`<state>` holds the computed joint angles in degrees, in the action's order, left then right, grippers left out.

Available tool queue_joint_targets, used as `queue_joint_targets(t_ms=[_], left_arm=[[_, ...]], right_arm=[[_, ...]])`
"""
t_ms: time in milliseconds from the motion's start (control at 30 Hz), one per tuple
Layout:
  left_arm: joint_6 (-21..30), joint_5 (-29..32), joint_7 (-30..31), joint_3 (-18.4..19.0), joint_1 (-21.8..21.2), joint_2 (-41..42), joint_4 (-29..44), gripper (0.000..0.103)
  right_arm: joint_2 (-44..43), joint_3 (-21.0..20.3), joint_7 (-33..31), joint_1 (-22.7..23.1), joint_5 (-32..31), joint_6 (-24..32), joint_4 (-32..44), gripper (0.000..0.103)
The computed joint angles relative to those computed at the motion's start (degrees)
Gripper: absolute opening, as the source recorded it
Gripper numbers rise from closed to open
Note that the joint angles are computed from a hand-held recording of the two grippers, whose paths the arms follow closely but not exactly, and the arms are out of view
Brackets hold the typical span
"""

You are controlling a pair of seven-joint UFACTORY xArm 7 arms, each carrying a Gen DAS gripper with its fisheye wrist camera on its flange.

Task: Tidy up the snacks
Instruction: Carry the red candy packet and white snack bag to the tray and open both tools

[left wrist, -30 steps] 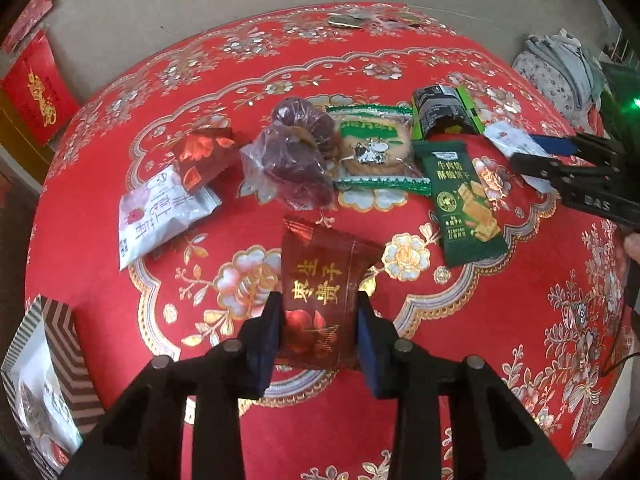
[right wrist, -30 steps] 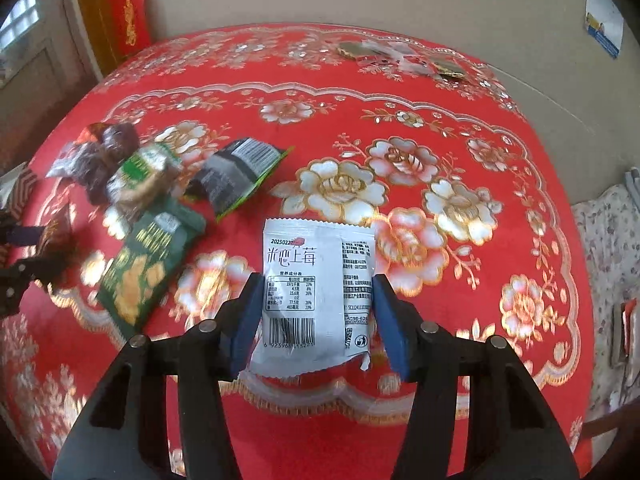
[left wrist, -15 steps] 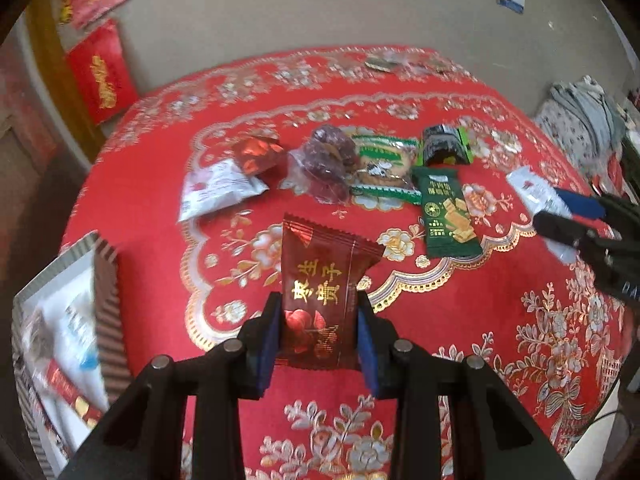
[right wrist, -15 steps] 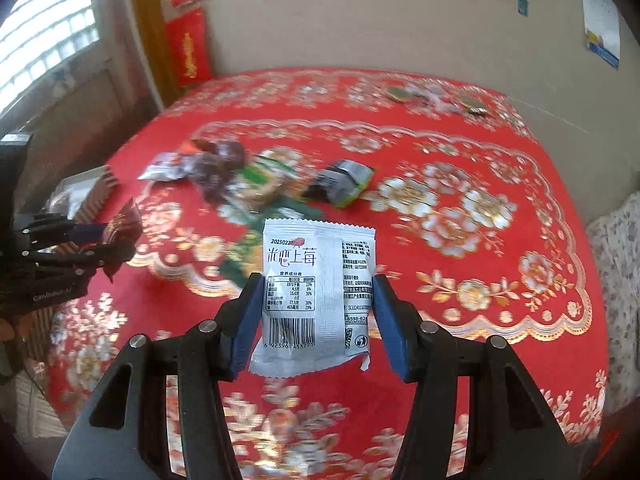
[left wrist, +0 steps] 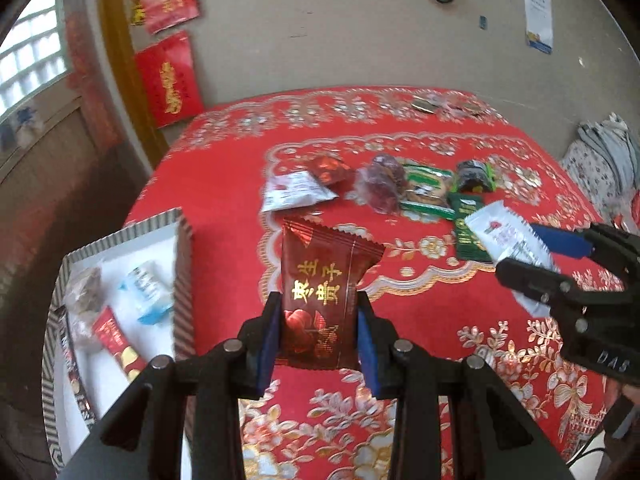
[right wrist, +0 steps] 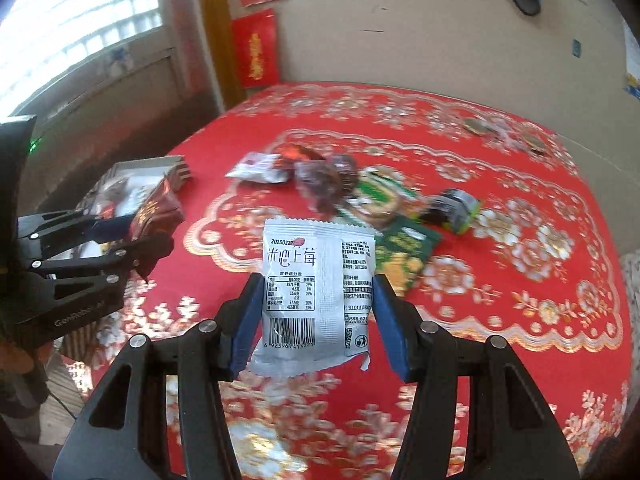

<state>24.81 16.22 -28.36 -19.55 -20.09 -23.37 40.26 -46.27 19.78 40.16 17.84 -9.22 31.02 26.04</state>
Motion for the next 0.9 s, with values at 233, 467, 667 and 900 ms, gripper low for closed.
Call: queue_joint_targets(t_ms=[233,467,667,900], left_arm=[[-0.5,-0.8,-0.5,1.4,1.6,-5.6,-4.4,0.037],[-0.3,-2.8,0.5,3.2,3.6,-10.6,-8.4,0.037],[0.1,-4.4,1.9,4.9,5.6,-14.5,-11.3,0.037],[0.6,-5.8,3.2,6.7,8.4,-17.7,-14.0,0.037]], right_arm=[[6.7,3.0,1.0,0.1,-1.6,-2.0,4.9,0.054],[14.5,5.5,2.3,0.3,-5.0,-3.8,10.9,0.054],[21.5,7.1,3.9,0.8,-9.2,-4.8,16.7,0.054],[28.8,7.5,6.2,2.8,-15.0,-4.4,23.1,0.054]])
